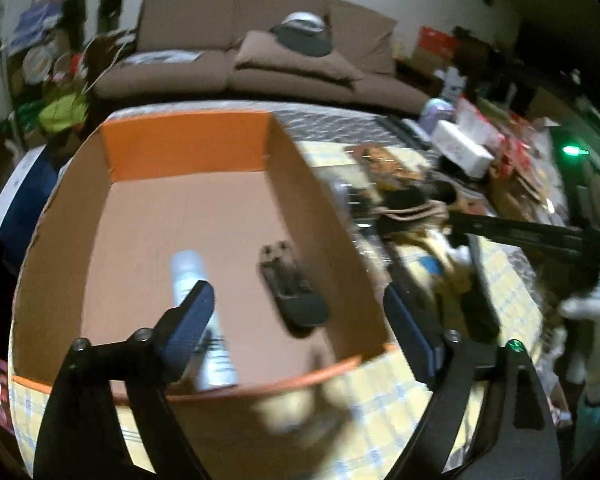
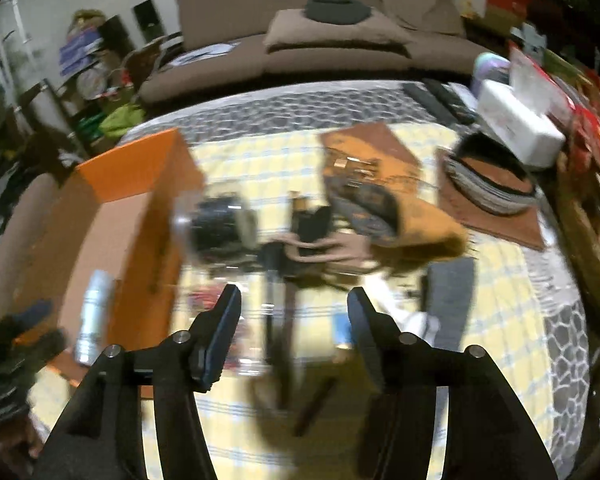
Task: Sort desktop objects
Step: 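Grasp the cream spiral hairbrush handle with the left gripper while the right grasps the gray knit strip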
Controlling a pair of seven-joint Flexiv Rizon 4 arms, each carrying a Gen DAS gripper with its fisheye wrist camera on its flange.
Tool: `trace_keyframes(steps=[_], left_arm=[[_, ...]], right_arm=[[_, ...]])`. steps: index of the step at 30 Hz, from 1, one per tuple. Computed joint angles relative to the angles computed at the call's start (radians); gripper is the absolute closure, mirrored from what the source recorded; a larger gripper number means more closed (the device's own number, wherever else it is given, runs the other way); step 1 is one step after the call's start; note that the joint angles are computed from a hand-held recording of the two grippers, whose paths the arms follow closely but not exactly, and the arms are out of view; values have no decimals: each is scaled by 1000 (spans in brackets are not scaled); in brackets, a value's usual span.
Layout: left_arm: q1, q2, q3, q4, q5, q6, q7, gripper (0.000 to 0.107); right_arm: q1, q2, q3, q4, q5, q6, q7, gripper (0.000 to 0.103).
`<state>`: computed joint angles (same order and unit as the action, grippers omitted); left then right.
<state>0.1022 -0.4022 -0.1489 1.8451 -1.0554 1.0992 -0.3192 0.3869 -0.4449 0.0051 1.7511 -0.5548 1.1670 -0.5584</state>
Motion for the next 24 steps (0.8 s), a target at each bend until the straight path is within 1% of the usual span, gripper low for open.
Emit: trace_keyframes(steps=[3, 4, 5, 7, 12, 15, 20, 24], left_arm=[[-26, 32, -10, 35, -2, 4, 23, 18], [-37, 42, -15, 46, -8, 4, 32, 10], [-46, 49, -19, 53, -18, 3, 40, 5], [-75, 57, -22, 66, -25, 8, 44, 5], [-134, 59, -25, 96, -3, 36, 25, 5], [-164, 44, -31, 107, 26, 59, 1, 5], [-193, -9, -52, 93, 90, 100, -70, 5], [-187, -59, -72, 34, 138, 72, -171, 5]], right_arm=[[-20, 20, -9, 45, 11, 16, 21, 40], [-25, 25, -9, 56, 14, 20, 25, 39], [-32, 31, -10, 71, 15, 25, 27, 36], [-38, 42, -21, 96, 3, 28, 40, 33], [-70, 52, -13, 132, 9, 32, 31, 32], [-86, 54, -11, 142, 21, 45, 23, 32], [-108, 66, -16, 167, 46, 79, 36, 32], [-135, 60, 4, 169, 108, 92, 24, 32]])
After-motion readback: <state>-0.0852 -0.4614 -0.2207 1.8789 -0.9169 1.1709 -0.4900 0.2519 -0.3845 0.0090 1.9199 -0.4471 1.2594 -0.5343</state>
